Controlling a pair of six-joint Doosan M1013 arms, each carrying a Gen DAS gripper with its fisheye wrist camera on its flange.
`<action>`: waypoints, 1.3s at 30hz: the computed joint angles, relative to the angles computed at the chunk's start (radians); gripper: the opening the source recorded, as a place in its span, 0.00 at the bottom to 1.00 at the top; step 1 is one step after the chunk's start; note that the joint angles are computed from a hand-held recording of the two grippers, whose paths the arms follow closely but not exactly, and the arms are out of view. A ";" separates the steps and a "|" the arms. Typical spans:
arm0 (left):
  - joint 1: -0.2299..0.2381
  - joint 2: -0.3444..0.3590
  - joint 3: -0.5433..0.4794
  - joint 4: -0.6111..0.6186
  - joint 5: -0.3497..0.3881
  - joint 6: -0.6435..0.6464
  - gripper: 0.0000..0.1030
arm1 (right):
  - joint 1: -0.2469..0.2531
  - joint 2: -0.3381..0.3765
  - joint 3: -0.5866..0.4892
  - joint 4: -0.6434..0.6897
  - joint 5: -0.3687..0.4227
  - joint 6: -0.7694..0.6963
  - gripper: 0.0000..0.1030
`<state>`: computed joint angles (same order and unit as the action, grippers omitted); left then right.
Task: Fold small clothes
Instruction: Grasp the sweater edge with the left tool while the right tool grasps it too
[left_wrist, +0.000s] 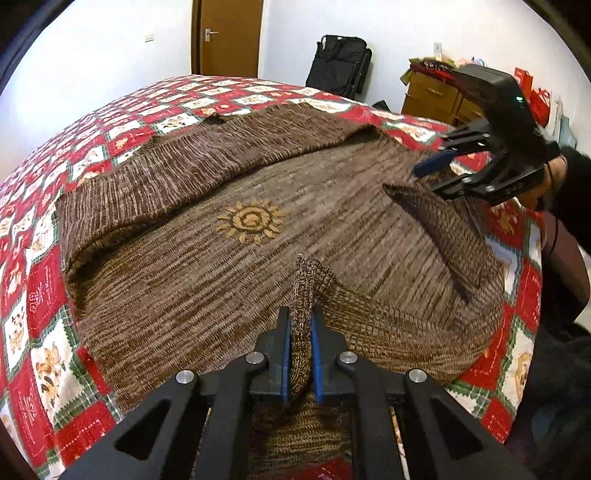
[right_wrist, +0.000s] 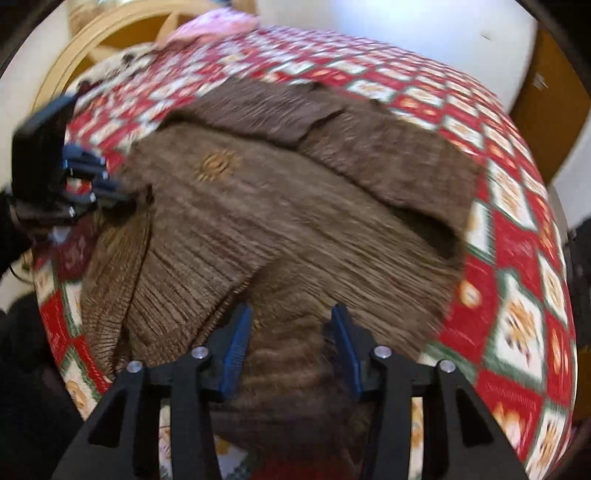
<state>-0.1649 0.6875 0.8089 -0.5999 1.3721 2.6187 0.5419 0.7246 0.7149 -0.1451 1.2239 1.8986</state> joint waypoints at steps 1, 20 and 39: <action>-0.003 -0.005 0.009 0.014 -0.010 0.011 0.09 | 0.001 0.011 -0.014 -0.002 0.012 -0.015 0.48; -0.010 -0.017 0.032 -0.003 -0.038 0.038 0.08 | 0.025 -0.046 0.060 -0.022 -0.099 0.059 0.12; 0.066 -0.022 -0.010 -0.205 -0.317 -0.210 0.08 | 0.034 -0.127 0.147 -0.421 -0.276 0.658 0.12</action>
<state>-0.0993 0.6653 0.7992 -0.8049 1.0546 2.4090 0.5761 0.5981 0.8616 -0.5661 0.9482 2.5567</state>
